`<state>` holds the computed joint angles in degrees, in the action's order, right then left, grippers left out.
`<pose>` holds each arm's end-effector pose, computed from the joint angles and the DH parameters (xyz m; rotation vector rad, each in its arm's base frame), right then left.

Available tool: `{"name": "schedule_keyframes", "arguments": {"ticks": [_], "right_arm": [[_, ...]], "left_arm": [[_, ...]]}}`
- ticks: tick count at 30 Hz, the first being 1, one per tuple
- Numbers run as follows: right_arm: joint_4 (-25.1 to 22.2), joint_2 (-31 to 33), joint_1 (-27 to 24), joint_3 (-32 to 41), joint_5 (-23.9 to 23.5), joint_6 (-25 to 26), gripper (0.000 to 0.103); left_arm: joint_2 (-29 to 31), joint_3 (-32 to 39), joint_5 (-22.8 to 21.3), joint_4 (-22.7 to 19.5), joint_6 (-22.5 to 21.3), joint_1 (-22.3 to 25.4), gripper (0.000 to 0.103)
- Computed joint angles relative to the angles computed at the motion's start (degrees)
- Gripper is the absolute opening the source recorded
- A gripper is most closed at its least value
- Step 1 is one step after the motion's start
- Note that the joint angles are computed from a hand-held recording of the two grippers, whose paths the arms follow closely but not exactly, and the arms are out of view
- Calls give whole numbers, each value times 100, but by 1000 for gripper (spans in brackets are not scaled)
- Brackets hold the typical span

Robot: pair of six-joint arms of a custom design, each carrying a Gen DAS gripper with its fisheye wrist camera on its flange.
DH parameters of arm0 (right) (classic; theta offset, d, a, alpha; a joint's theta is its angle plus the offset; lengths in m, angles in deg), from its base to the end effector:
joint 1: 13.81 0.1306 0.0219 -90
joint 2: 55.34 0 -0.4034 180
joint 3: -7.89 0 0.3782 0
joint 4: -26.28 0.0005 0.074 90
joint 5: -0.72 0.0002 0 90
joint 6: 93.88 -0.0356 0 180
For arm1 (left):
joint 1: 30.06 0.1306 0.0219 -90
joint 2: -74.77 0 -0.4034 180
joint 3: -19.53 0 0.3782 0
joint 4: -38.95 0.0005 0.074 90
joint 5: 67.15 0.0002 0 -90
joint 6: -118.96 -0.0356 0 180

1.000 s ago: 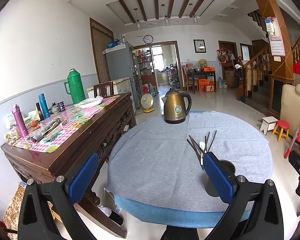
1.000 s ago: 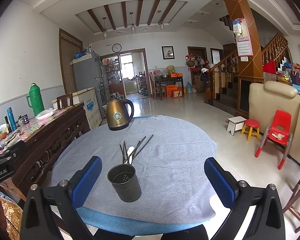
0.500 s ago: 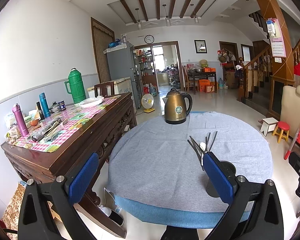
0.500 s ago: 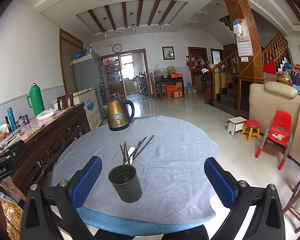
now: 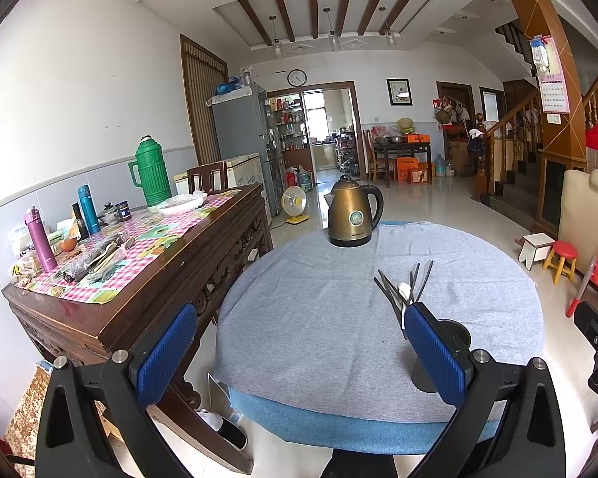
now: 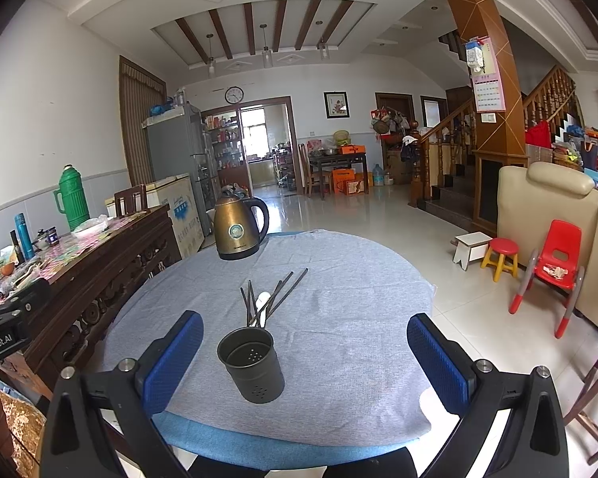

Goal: Organize utensils

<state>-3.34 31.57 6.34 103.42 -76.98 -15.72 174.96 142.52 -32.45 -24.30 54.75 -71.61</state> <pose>0.4492 0.1562 0.5509 0.0027 1.9320 0.1653 0.4034 -0.3191 0.6129 -0.1956 1.9550 0.3440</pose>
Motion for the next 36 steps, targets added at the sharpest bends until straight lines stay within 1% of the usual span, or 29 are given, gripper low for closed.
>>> {"name": "schedule_keyframes", "arguments": {"ticks": [21, 26, 30, 33, 35, 36], "right_arm": [[-60, 68, 39, 42, 9, -29, 103], [-245, 244, -57, 210, -181, -120, 103], [-416, 399, -194, 409, -251, -153, 103], [-610, 595, -336, 678, -465, -194, 103], [-828, 807, -488, 977, -816, -227, 103], [-991, 989, -601, 1213, -1133, -261, 103]], "left_arm": [[-16, -32, 40, 2, 23, 17, 103], [52, 39, 152, -55, 142, 124, 103], [230, 194, 344, -133, 180, 284, 103], [387, 336, 563, -236, 206, 418, 103], [506, 450, 999, -357, 278, 596, 103], [621, 574, 1373, -481, 347, 751, 103]]}}
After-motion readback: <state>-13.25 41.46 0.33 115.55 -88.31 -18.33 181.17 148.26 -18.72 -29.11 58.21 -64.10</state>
